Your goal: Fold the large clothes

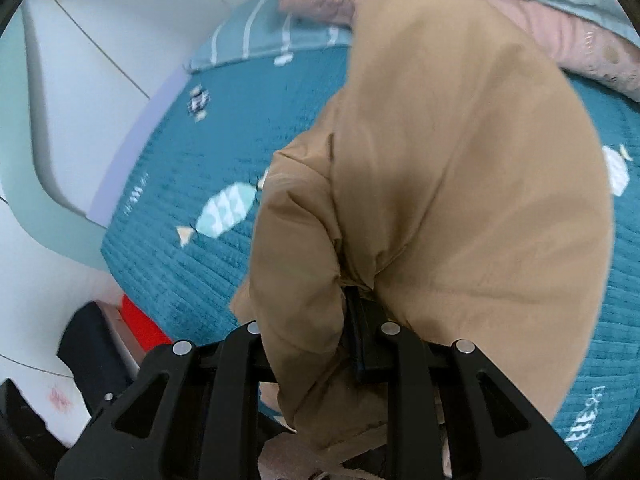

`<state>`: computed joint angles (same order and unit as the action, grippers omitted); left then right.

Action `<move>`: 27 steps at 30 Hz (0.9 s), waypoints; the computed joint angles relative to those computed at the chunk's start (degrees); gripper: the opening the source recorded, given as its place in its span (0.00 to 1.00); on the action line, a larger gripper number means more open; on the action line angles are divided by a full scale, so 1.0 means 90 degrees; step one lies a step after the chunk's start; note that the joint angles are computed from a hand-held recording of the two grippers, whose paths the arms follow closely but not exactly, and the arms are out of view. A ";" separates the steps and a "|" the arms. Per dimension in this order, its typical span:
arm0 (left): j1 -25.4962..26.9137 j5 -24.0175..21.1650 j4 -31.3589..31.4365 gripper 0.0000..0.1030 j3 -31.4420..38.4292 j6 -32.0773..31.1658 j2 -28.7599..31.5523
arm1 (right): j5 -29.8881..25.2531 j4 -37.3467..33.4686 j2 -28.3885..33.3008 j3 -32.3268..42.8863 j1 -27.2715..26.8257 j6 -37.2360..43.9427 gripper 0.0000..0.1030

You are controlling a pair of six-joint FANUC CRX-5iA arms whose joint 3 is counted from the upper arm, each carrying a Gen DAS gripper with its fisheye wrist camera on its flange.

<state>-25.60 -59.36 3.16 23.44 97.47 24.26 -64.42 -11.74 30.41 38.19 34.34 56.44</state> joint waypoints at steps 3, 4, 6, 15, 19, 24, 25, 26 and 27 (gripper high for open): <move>0.0060 -0.0088 -0.0034 0.86 -0.0020 0.0074 0.0004 | -0.0553 -0.0848 0.0409 0.0611 -0.0222 0.0293 0.34; 0.0073 -0.0106 -0.0063 0.86 -0.0024 0.0095 -0.0003 | -0.0641 -0.1300 0.0490 0.0750 -0.0357 0.0379 0.45; 0.0072 -0.0123 -0.0137 0.86 -0.0025 0.0138 -0.0025 | -0.0591 -0.2064 0.0532 0.0835 -0.0585 0.0600 0.59; 0.0004 -0.0228 -0.0383 0.86 0.0060 0.0315 -0.0110 | -0.0568 -0.4784 0.0663 0.0793 -0.1440 0.1183 0.60; -0.0032 -0.0235 -0.0450 0.86 0.0134 0.0372 -0.0143 | -0.0776 -0.5307 0.0626 0.0802 -0.1587 0.1457 0.60; -0.0095 -0.0231 -0.0488 0.86 0.0306 0.0243 -0.0125 | -0.0728 -0.5288 0.0293 0.0618 -0.1645 0.1728 0.60; -0.0114 -0.0205 -0.0477 0.86 0.0353 0.0181 -0.0116 | -0.0596 -0.5248 0.0131 0.0483 -0.1668 0.1826 0.60; -0.0125 -0.0182 -0.0490 0.86 0.0414 0.0135 -0.0086 | -0.0451 -0.5235 -0.0039 0.0333 -0.1698 0.1916 0.60; -0.0142 -0.0169 -0.0462 0.86 0.0479 0.0053 -0.0057 | -0.0326 -0.5207 -0.0249 0.0108 -0.1742 0.2007 0.60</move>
